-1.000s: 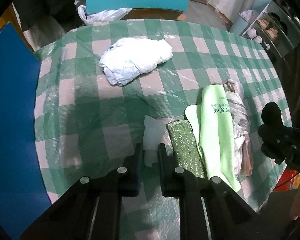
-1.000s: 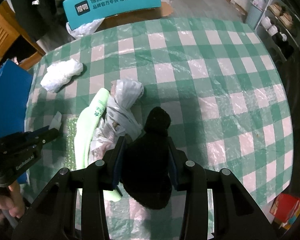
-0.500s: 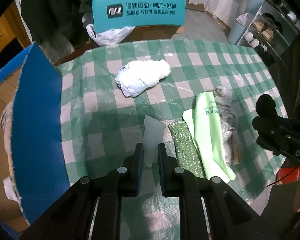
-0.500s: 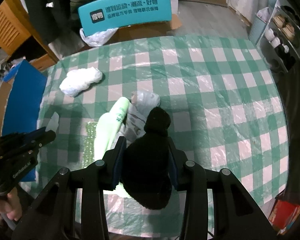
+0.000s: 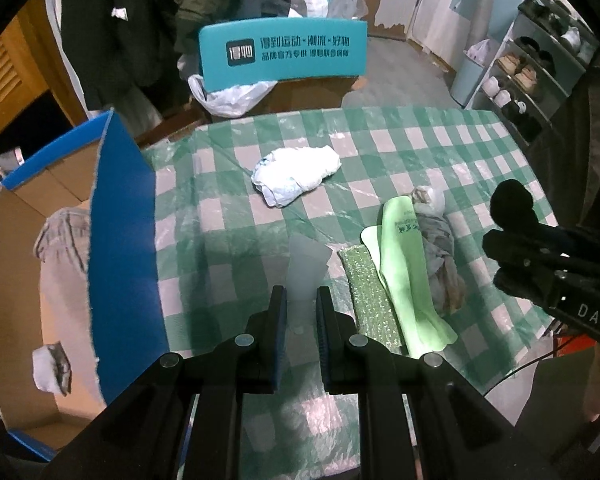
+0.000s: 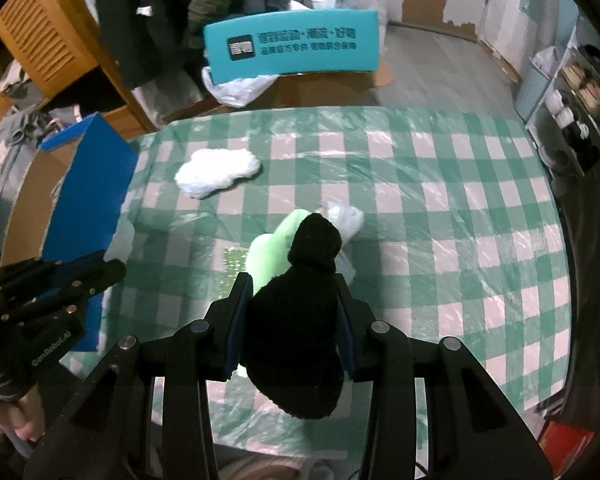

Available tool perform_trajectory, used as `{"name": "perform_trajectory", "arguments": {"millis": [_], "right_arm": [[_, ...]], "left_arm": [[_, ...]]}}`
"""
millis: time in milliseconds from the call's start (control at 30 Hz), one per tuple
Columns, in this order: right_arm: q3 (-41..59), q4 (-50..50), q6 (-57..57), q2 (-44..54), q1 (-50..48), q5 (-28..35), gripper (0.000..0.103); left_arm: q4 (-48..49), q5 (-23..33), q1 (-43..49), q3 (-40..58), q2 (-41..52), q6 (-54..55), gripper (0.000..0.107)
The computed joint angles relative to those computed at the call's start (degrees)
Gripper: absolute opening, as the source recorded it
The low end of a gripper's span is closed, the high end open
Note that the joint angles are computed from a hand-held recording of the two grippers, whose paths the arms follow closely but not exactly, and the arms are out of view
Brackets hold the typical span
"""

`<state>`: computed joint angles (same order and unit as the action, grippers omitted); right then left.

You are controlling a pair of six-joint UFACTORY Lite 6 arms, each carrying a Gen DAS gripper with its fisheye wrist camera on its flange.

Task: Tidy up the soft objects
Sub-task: 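Lift both held items and carry them over the cardboard box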

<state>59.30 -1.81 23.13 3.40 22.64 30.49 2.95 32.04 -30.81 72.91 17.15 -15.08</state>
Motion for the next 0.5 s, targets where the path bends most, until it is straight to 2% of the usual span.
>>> {"name": "perform_trajectory", "arguments": {"millis": [500], "right_arm": [[5.94,-0.83,2.24,0.48,6.44,2.51,0.038]], "left_arm": [[-1.08,1.88,2.84,-4.51,-8.87,2.20,0.014]]}}
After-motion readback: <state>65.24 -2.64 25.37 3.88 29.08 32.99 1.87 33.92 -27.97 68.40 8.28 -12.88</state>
